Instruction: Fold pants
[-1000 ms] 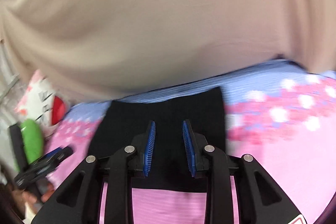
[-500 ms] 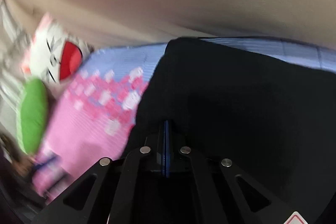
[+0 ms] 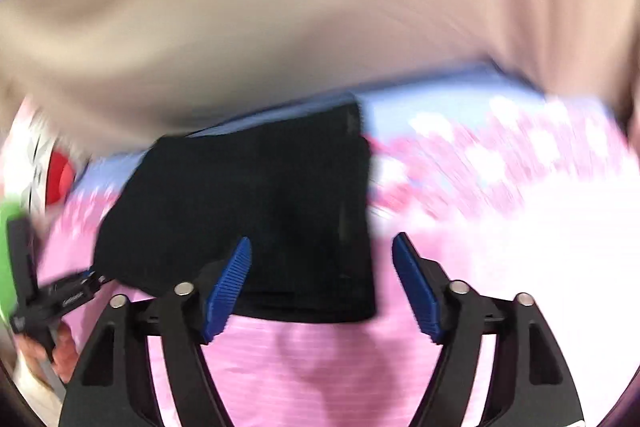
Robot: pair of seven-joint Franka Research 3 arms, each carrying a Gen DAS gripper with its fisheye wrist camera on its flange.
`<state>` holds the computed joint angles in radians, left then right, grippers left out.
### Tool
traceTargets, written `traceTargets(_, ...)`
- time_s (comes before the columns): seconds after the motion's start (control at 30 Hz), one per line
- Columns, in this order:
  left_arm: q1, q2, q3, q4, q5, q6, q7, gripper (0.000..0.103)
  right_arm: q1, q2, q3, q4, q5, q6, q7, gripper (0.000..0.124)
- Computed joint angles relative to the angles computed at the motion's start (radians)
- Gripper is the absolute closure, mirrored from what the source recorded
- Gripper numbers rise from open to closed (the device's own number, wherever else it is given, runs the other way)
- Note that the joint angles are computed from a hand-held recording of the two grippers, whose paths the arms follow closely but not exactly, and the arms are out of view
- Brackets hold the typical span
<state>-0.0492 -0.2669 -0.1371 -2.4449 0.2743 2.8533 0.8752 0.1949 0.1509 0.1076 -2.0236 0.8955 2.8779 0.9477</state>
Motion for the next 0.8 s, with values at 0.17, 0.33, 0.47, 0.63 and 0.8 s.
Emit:
traceTargets(0.17,0.022,-0.041,-0.028,0.017,0.062,-0.004,-0.072,0.09,-0.068,0.099,0.011,0.125,0.118,-0.24,-0.046,0.091)
traceTargets(0.33,-0.079,-0.189,0.039,-0.045,-0.067,-0.079,0.015,0.09,-0.09,-0.077,-0.018,-0.014,0.295,-0.307,-0.24,0.096)
traceTargets(0.47,-0.155,-0.138,0.094,-0.084,-0.228,-0.163,0.112,0.085,-0.096,-0.034,-0.065,-0.056,0.289,-0.363,-0.232,0.089)
traceTargets(0.63,-0.054,-0.303,-0.024,-0.167,-0.113,-0.211,0.009,0.08,-0.096,-0.216,-0.047,-0.18,0.315,-0.162,-0.29,0.083)
traceTargets(0.8,0.015,-0.441,-0.108,-0.199,0.052,-0.309,-0.154,0.059,0.054,-0.294,-0.071,-0.147,0.298,-0.342,-0.418,0.102)
